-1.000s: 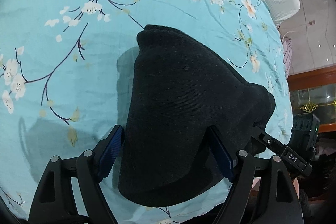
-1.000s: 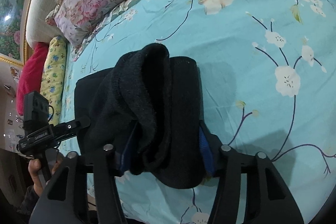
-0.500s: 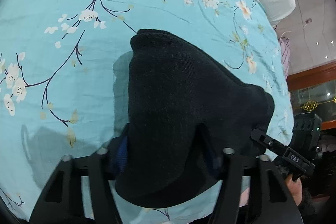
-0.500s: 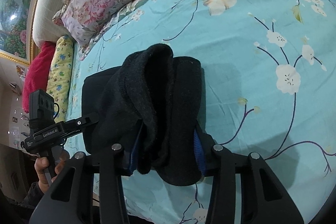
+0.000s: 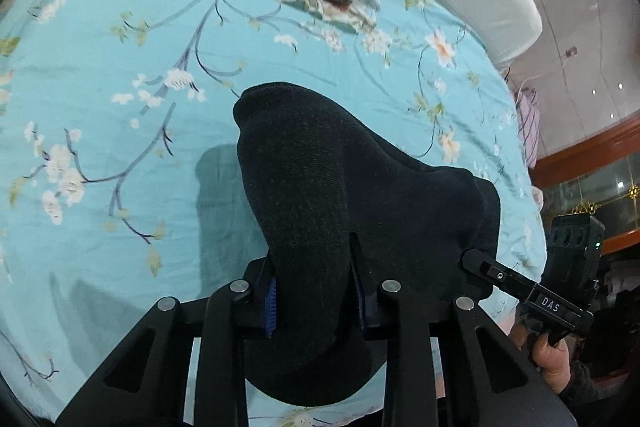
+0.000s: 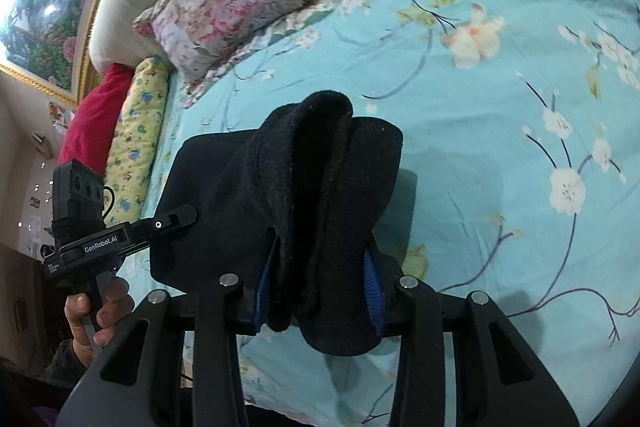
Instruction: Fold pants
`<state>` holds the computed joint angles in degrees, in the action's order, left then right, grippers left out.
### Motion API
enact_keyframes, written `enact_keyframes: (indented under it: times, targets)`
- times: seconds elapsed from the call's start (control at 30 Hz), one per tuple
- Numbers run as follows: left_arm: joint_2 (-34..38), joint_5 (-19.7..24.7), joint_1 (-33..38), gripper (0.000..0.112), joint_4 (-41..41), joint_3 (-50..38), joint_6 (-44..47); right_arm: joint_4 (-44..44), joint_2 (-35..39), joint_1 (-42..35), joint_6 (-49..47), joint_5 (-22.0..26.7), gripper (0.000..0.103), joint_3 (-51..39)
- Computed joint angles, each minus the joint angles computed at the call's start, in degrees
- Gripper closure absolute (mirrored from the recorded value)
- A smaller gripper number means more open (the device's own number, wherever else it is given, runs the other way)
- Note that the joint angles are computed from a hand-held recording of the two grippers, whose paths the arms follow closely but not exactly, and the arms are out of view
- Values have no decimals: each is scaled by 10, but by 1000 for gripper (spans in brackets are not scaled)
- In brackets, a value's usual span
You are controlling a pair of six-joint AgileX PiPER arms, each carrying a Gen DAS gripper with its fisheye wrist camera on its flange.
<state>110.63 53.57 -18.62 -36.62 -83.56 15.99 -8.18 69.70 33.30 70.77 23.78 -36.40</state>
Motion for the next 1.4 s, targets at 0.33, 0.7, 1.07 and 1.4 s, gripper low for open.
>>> enact_keyframes:
  times: [0.33,0.7,1.07,1.4]
  targets:
    - [-75,-18,68,84,16,36,-14,106,91,-20,-193,-11,63,-110]
    - [-82,-30,153,84,38,17,-27,230,267,-48,-419,42,63,-326]
    - [-7,-61,155,84,91,-54,-52,208,383,-57,-417,76,63,-458]
    - [55,-63,159,84,98,-89,-48,183,453,-67,-406,115,61,-525]
